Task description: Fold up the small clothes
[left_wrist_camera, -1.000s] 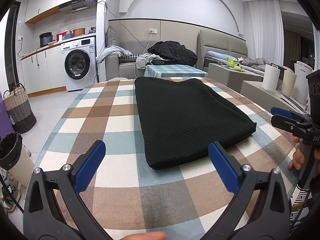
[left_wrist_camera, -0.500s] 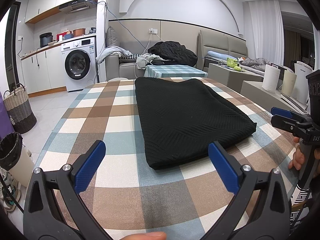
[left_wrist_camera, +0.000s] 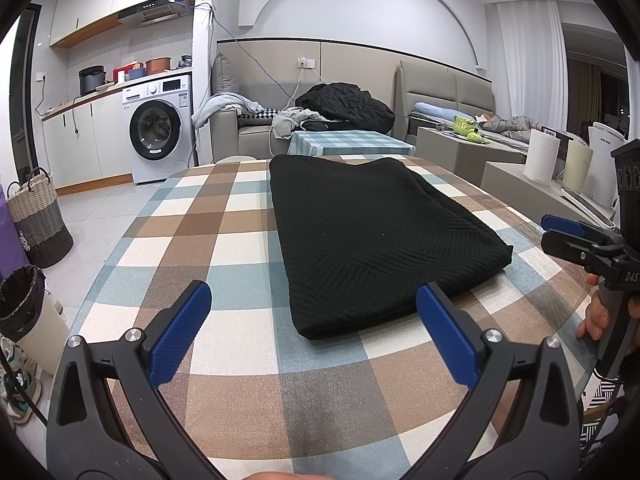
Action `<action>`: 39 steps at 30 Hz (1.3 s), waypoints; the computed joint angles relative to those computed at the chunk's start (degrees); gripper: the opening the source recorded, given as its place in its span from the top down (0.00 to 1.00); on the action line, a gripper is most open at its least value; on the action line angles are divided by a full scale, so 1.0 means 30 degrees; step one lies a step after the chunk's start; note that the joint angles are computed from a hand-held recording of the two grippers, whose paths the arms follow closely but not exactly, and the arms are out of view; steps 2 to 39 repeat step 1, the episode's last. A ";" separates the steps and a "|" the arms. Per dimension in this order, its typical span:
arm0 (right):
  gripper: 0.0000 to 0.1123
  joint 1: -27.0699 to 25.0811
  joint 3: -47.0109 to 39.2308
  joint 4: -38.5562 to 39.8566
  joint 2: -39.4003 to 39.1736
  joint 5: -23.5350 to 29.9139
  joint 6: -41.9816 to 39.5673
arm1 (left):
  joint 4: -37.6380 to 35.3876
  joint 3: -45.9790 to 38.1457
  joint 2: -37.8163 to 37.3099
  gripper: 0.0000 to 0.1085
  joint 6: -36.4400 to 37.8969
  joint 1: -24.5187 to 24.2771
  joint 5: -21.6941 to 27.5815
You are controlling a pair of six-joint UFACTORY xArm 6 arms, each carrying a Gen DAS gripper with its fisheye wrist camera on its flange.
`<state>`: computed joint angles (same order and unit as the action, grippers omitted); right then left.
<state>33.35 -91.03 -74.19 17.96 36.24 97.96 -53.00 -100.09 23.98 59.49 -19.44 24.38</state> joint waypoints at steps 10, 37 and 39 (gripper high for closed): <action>0.08 -0.0008 0.0002 -0.0007 0.0004 -0.0011 0.0007 | 0.0000 0.0000 0.0000 0.06 0.0000 0.0000 0.0000; 0.08 -0.0008 0.0002 -0.0007 0.0004 -0.0011 0.0007 | 0.0000 0.0000 0.0000 0.06 0.0000 0.0000 0.0000; 0.08 -0.0008 0.0002 -0.0007 0.0004 -0.0011 0.0007 | 0.0000 0.0000 0.0000 0.06 0.0000 0.0000 0.0000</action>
